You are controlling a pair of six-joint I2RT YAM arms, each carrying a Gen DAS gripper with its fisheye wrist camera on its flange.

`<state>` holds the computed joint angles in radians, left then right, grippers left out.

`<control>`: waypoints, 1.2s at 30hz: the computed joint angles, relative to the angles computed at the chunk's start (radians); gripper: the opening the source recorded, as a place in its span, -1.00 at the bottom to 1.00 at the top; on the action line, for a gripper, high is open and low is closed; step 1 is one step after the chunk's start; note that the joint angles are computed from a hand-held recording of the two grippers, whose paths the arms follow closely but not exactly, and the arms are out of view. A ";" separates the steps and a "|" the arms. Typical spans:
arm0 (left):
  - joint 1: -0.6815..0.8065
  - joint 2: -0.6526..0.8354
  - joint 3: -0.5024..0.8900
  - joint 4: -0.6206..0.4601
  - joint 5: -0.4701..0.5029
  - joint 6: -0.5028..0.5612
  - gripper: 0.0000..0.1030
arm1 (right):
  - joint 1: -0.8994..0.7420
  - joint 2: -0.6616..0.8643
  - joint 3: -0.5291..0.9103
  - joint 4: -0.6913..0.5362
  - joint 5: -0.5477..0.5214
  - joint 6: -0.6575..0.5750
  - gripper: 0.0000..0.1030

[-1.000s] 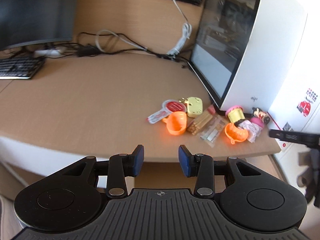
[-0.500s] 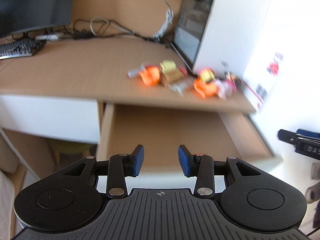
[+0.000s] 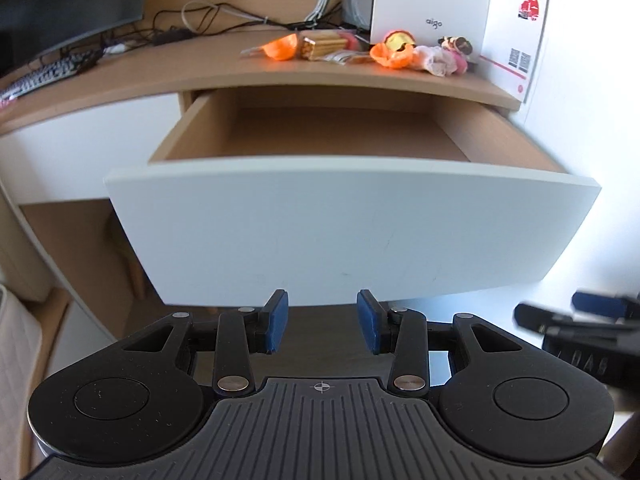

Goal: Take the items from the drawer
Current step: 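Withdraw both open tools from the desktop back to the drawer front, then push the white drawer front shut with both tools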

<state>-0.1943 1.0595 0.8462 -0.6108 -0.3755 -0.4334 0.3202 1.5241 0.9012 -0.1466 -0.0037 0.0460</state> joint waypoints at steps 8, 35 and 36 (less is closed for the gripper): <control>0.022 0.029 -0.136 0.194 -0.041 0.026 -0.17 | 0.049 0.054 -0.162 0.314 0.076 0.066 0.35; 0.224 0.239 -0.036 0.433 0.057 0.159 -0.11 | 0.114 0.340 0.078 0.524 0.187 -0.016 0.38; 0.233 0.255 -0.028 0.451 0.060 0.171 -0.10 | 0.110 0.355 0.102 0.513 0.183 -0.006 0.39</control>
